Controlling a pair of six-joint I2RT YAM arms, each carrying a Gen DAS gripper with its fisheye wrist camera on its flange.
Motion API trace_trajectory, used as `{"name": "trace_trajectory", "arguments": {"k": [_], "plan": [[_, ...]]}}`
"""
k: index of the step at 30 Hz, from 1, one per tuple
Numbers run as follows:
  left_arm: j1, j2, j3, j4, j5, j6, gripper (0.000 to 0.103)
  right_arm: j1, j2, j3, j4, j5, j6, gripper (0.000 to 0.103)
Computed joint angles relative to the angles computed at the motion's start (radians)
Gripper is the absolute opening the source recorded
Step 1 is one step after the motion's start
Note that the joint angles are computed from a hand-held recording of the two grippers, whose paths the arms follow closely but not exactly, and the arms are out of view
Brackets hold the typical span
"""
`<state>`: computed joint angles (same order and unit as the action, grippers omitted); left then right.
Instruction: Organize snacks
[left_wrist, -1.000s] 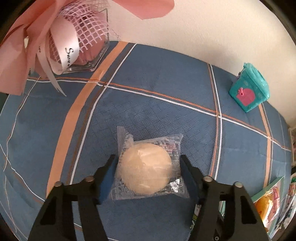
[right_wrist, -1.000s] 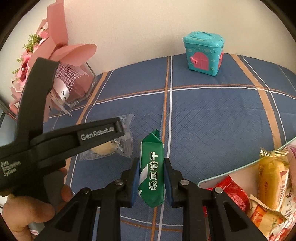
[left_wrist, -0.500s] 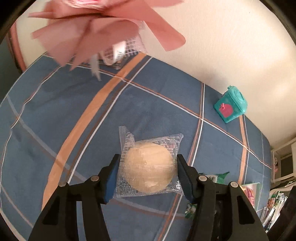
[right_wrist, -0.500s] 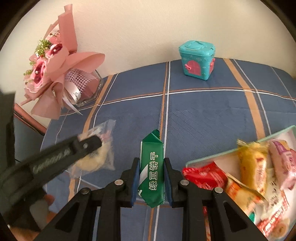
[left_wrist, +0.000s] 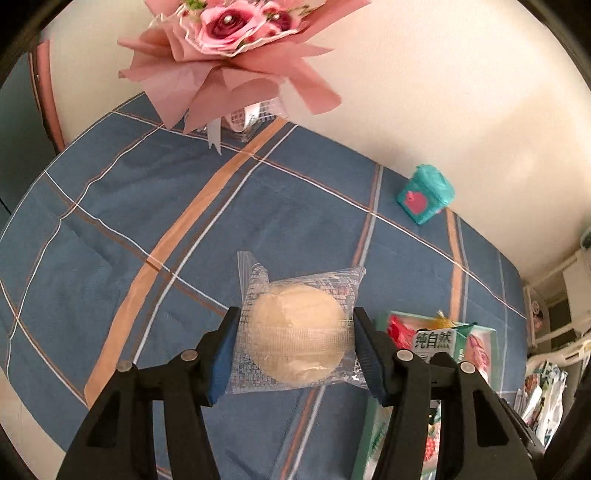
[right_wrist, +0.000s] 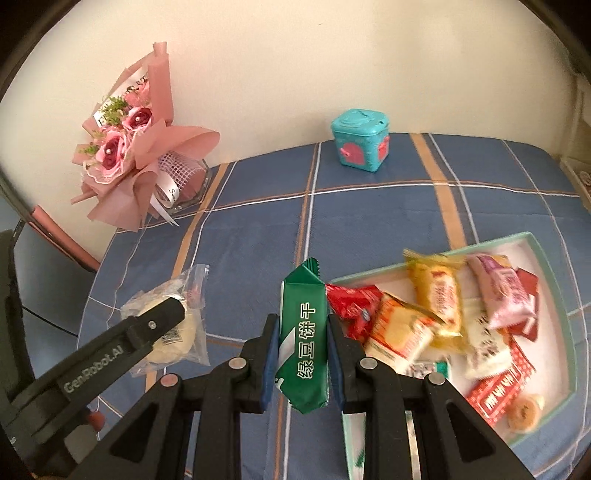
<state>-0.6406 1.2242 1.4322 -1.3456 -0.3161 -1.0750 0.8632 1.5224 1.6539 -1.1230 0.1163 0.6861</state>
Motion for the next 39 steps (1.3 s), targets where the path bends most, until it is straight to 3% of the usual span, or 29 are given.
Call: {"name": "trace_trajectory", "arguments": {"k": [8, 16, 26, 32, 39], "plan": [[-0.263, 0.058, 0.056, -0.053, -0.076, -0.155, 0.060, -0.063, -0.172, -0.120, -0.078, 0.005, 0.009, 0.026], [-0.423, 0.231, 0.155, 0.010, -0.038, -0.159, 0.061, -0.318, -0.335, -0.283, -0.180, -0.041, -0.093, 0.026], [-0.493, 0.460, 0.317, -0.003, 0.022, -0.093, 0.061, -0.539, -0.392, -0.353, -0.189, -0.145, -0.208, 0.027], [-0.499, 0.511, 0.352, -0.008, 0.027, -0.072, 0.061, -0.521, -0.372, -0.347, -0.175, -0.142, -0.209, 0.027], [-0.466, 0.496, 0.282, 0.031, 0.063, -0.074, 0.062, -0.500, -0.340, -0.375, -0.139, -0.151, -0.218, 0.027]]}}
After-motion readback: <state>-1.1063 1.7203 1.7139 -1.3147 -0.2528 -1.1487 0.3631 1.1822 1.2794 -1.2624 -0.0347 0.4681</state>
